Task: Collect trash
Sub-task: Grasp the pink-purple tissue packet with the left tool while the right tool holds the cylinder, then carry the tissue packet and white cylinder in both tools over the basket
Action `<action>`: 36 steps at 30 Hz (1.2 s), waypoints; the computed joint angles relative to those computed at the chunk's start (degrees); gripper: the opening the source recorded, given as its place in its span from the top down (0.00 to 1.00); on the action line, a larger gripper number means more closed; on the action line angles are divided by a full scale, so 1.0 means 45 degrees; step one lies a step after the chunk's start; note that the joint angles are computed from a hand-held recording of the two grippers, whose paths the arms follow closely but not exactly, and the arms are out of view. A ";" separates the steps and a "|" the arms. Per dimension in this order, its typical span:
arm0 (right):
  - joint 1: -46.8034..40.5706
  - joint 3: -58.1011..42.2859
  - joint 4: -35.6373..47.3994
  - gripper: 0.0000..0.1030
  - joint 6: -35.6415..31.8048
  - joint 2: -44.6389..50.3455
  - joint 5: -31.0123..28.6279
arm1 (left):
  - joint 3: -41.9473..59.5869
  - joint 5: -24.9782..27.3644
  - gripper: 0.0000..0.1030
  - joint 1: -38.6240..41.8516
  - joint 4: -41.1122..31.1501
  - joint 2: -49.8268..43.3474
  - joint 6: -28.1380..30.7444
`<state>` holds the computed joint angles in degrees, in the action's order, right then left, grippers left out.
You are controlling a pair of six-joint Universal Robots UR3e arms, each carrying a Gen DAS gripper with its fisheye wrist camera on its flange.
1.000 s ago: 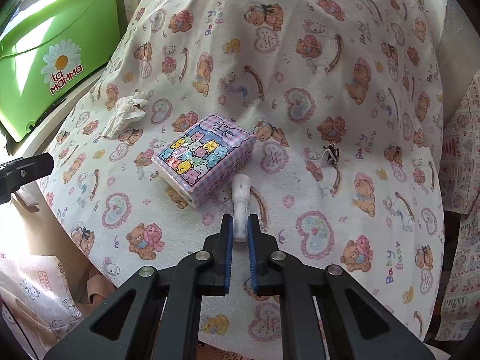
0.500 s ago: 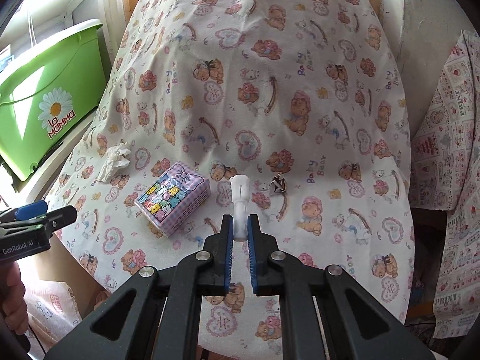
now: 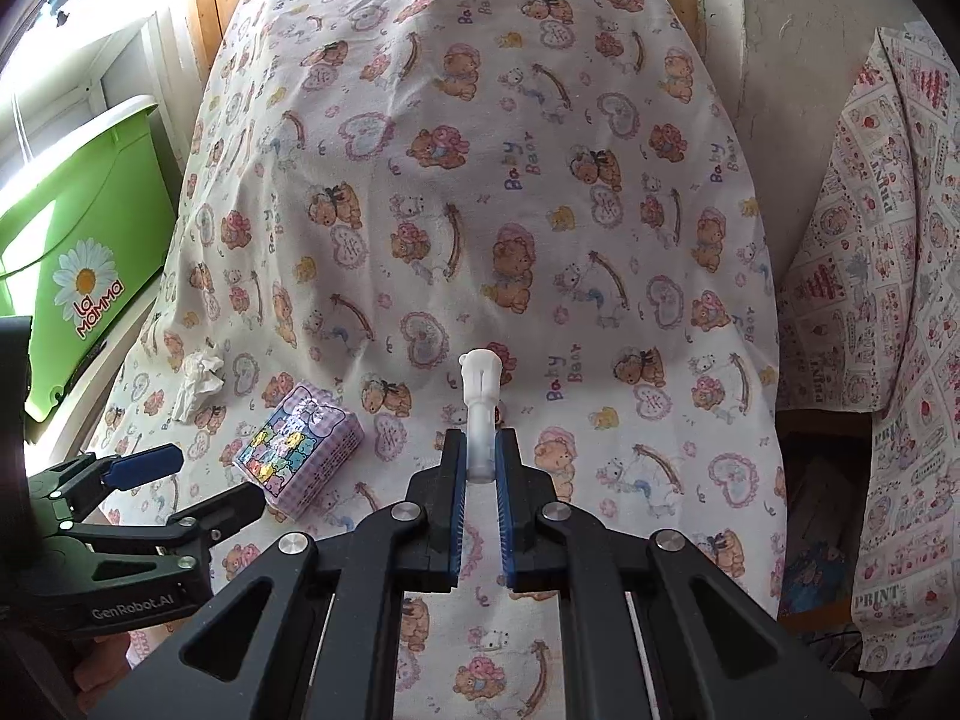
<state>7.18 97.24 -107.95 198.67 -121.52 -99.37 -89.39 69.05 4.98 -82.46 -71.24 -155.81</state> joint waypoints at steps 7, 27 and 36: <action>-0.0457 0.0025 0.0062 0.90 -0.0301 -0.0278 -0.0025 | -0.1107 0.0916 0.17 -0.1288 0.2259 -0.0819 -0.1182; -0.1590 0.0147 0.0827 0.90 -0.0868 -0.1241 0.0849 | -0.1233 -0.0079 0.49 -0.0511 0.2070 0.0504 -0.1323; -0.0717 0.0238 0.0452 0.90 -0.0718 -0.0898 0.0545 | -0.1049 0.0064 0.49 0.0253 0.1739 0.1116 -0.1121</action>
